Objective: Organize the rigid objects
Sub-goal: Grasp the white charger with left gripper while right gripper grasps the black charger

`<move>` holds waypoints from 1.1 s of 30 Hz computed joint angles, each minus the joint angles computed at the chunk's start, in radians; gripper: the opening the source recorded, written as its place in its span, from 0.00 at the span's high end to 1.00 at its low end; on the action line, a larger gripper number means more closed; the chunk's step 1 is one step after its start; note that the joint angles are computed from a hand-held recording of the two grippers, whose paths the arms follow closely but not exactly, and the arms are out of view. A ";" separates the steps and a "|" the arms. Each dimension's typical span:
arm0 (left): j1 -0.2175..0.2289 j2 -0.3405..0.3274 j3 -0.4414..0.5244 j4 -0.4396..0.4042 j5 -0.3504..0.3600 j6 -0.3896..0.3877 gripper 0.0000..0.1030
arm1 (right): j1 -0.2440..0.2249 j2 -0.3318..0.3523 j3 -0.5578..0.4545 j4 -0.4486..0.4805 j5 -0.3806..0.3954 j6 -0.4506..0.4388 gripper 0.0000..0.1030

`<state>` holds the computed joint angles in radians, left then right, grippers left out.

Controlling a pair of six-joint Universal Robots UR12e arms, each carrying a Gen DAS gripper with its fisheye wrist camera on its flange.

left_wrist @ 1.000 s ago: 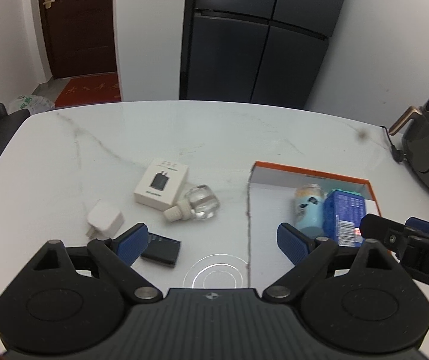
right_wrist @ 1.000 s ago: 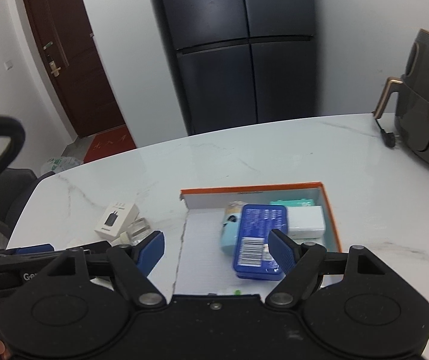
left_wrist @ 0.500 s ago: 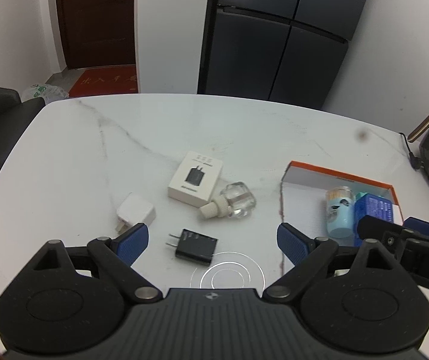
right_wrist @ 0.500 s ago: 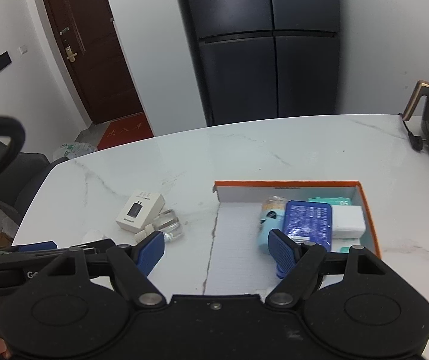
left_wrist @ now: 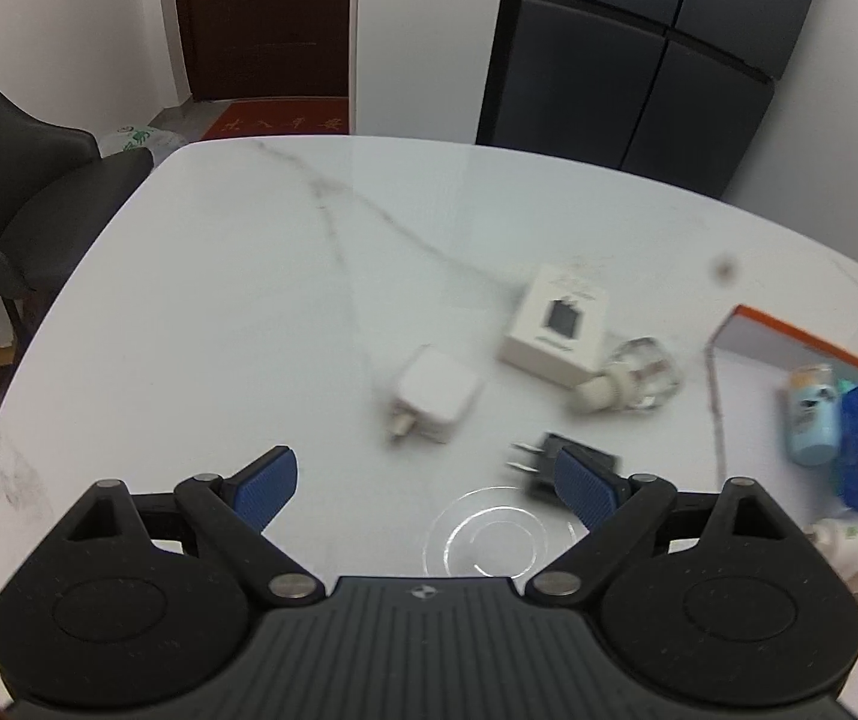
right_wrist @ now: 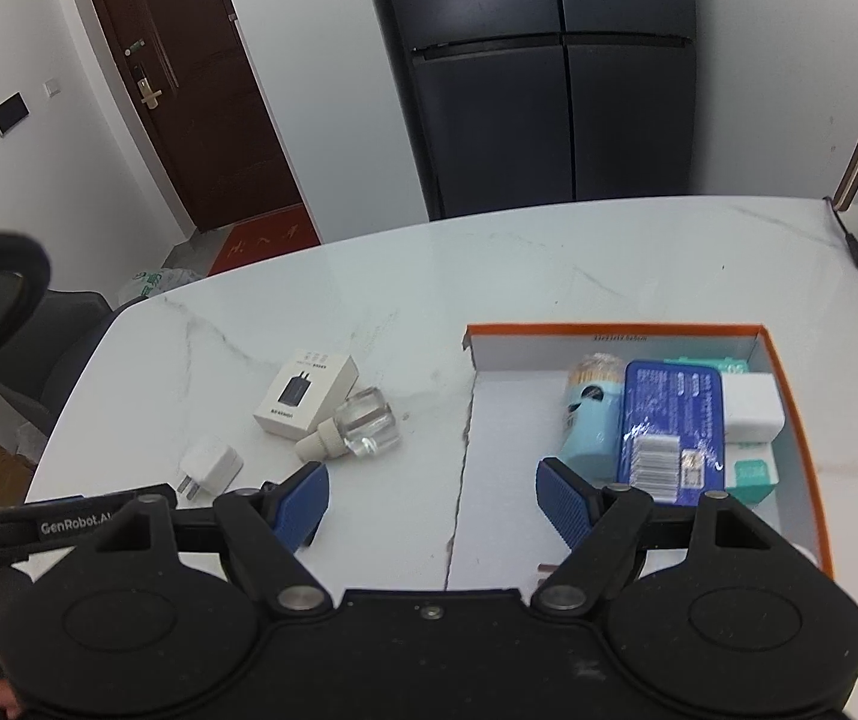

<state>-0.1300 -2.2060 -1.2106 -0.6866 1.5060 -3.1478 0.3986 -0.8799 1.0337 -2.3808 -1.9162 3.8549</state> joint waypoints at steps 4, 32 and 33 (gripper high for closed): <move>0.012 -0.019 0.015 -0.003 -0.002 0.028 0.08 | 0.001 0.004 0.002 0.003 0.014 0.014 0.12; 0.055 -0.098 0.070 0.021 -0.166 0.174 0.60 | 0.034 0.189 -0.242 0.121 0.085 0.042 0.12; 0.058 -0.091 0.062 0.026 -0.158 0.169 0.60 | 0.037 0.208 -0.272 0.134 0.084 0.043 0.12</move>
<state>-0.0718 -2.2973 -1.1482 -0.6609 1.3484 -2.9788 0.4351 -0.6720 0.7615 -2.2469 -1.8326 3.8977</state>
